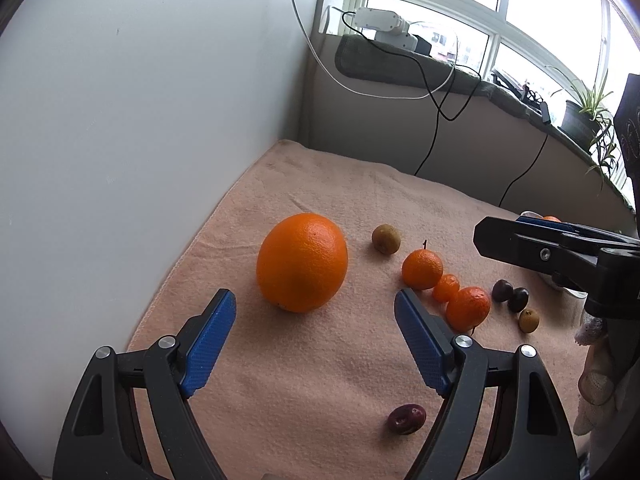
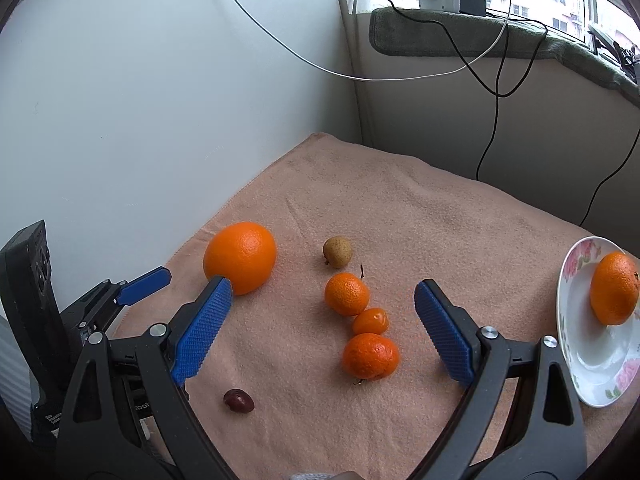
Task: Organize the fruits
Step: 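Withdraw the right tool and move it toward the second large orange, then open the right tool around the second large orange and close on it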
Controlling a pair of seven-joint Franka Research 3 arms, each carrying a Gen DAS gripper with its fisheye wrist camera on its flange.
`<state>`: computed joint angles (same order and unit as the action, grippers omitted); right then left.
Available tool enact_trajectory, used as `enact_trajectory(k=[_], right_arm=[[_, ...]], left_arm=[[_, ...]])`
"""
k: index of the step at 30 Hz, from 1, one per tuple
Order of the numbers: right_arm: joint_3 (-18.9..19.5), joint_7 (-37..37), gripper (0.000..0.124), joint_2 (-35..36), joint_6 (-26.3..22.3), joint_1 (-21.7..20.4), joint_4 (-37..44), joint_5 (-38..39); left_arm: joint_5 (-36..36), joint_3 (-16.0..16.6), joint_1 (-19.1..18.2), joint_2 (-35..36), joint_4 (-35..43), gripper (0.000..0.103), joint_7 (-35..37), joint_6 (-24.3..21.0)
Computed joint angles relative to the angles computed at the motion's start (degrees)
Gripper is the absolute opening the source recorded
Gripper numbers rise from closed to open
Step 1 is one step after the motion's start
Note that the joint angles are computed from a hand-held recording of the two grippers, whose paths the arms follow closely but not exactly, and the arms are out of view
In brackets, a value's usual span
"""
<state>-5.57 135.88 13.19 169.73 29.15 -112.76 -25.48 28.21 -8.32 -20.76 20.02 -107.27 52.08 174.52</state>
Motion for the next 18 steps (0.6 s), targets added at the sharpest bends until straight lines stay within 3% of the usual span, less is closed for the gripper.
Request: enact_trajectory(k=[4, 11, 15, 18], right_arm=[[-2.4, 4.7, 0.095, -0.2, -1.1, 2.1, 0.6, -6.1], [-2.2, 8.9, 0.095, 1.5, -3.1, 1.9, 3.1, -13.2], [-0.7, 6.4, 0.095, 3.1, -2.9, 0.7, 4.6, -11.0], [2.0, 0.5, 0.095, 4.6, -1.7, -1.5, 5.5, -4.5]], left_arm=[[0.9, 1.1, -0.9, 0.0, 0.2, 0.082, -1.4, -0.5], [2.0, 1.0, -0.8, 1.4, 2.4, 0.082, -1.8, -2.2], [-0.9, -1.7, 1.7, 2.5, 3.1, 0.082, 1.2, -1.9], [-3.8, -3.6, 3.6, 3.2, 3.3, 0.082, 3.8, -1.8]])
